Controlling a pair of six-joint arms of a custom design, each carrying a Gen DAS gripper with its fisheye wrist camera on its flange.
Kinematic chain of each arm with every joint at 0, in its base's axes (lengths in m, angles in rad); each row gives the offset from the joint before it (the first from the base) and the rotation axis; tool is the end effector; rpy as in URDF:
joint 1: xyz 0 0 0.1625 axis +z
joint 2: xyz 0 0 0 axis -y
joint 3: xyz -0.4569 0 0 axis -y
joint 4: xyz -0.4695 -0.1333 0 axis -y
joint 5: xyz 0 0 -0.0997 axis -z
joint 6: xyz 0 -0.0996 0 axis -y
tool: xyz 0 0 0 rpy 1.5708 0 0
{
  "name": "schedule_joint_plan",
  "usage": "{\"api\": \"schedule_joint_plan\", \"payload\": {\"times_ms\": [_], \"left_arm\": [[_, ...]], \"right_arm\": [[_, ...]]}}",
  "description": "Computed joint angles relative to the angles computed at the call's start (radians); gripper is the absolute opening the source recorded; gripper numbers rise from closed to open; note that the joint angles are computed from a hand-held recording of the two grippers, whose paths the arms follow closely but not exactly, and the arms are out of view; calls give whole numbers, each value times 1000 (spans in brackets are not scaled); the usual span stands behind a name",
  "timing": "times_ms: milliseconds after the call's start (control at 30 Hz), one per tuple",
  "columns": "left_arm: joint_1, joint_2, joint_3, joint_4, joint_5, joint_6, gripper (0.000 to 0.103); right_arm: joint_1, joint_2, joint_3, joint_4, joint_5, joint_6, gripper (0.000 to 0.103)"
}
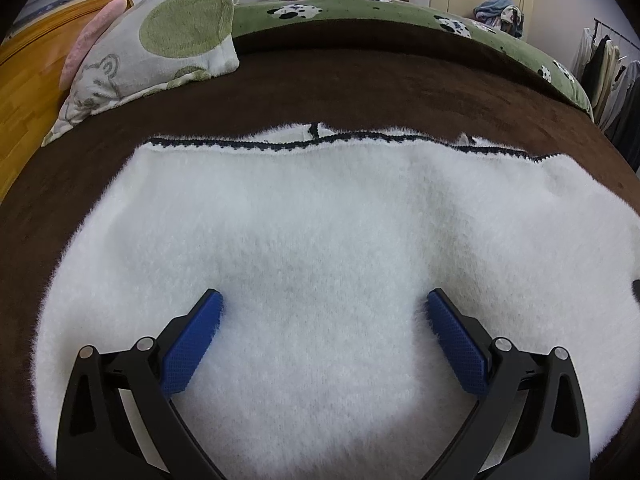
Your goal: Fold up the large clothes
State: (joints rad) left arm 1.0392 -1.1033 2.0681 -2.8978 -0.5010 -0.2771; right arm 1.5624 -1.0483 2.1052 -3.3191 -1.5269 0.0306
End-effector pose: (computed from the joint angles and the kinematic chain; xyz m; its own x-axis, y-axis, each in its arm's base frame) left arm -0.1056 -0.6148 0.1751 -0.6794 -0.2440 -0.6920 0.2996 0.7686 -0.5652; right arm 0.1326 -0.6002 0.1365 -0.9986 0.0040 -0.0533 0.0370 0.7706 -0.6363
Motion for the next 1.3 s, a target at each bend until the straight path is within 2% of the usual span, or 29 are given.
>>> {"api": "schedule_joint_plan", "payload": {"times_ms": [167, 267, 467, 567, 700, 867, 933, 1033, 1167, 1300], "left_arm": [[2, -5, -6, 37, -2, -20, 98], [5, -13, -14, 82, -13, -34, 98], [11, -28, -30, 164, -34, -68, 98], [13, -25, -30, 157, -32, -53, 98], [10, -22, -33, 164, -25, -54, 98], [9, -21, -36, 149, -23, -39, 98], [9, -18, -27, 86, -29, 16, 98], [6, -35, -20, 71, -43, 52, 97], [-14, -93, 26, 4, 7, 121, 97], [-35, -237, 114, 69, 88, 41, 97]], "right_arm": [[47, -20, -11, 19, -33, -20, 20], [100, -27, -26, 33, -92, -62, 20], [202, -19, -62, 38, -148, -142, 20], [264, 9, -88, 35, -179, -199, 20], [313, 47, -108, 38, -188, -244, 20], [353, 85, -146, 67, -214, -263, 20], [359, 89, -153, 79, -229, -271, 20], [373, 96, -165, 86, -252, -272, 20], [389, 114, -187, 92, -267, -267, 20], [419, 147, -206, 88, -275, -278, 20]]}}
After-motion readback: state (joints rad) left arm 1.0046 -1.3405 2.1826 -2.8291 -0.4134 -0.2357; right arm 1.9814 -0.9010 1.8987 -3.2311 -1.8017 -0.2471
